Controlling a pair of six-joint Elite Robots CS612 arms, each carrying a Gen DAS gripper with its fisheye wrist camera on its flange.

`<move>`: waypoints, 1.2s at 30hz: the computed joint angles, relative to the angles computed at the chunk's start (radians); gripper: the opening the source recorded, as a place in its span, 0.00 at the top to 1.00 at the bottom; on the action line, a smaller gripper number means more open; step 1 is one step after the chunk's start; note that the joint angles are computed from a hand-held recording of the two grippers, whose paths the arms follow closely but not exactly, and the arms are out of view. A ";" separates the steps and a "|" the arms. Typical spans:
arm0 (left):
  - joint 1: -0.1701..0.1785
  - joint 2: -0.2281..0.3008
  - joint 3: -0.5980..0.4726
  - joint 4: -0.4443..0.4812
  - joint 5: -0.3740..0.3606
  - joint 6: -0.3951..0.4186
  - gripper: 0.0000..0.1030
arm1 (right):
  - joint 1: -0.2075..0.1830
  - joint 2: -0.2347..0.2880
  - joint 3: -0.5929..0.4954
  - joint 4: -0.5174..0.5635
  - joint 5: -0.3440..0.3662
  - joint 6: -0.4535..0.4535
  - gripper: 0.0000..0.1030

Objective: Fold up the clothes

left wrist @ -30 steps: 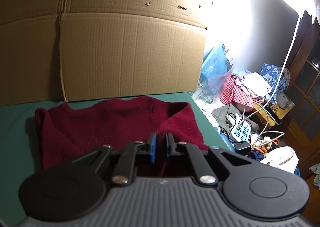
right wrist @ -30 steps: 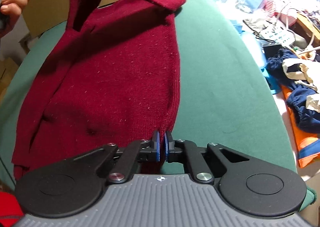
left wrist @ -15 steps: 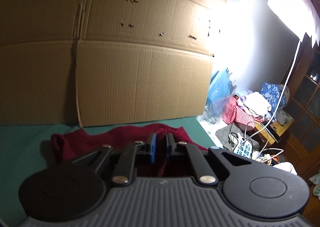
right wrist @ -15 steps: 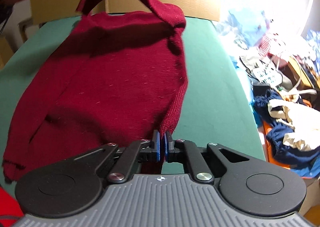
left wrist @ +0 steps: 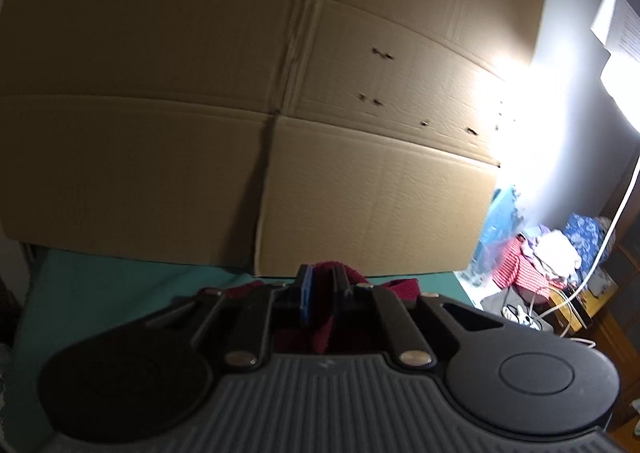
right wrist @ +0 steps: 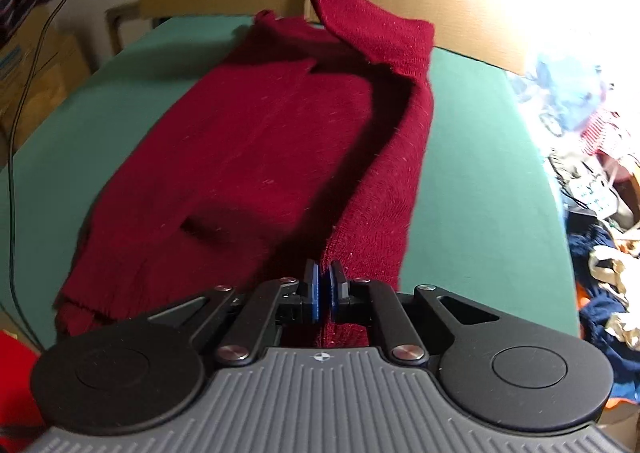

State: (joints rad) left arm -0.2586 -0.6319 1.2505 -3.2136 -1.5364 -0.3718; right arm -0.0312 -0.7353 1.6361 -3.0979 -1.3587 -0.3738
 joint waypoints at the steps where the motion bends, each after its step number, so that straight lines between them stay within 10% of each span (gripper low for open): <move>1: 0.004 -0.001 0.003 -0.001 0.008 -0.005 0.96 | 0.002 0.001 -0.001 0.008 0.006 -0.007 0.94; 14: 0.031 -0.012 0.051 0.014 0.038 -0.033 0.96 | 0.021 0.016 -0.020 0.110 0.002 -0.071 0.92; 25: 0.033 0.000 0.033 0.066 0.029 -0.049 0.96 | -0.007 -0.072 0.117 0.053 0.004 -0.111 0.58; 36: 0.030 -0.003 0.036 0.109 0.061 -0.050 0.96 | 0.022 -0.047 0.112 0.060 -0.069 -0.071 0.77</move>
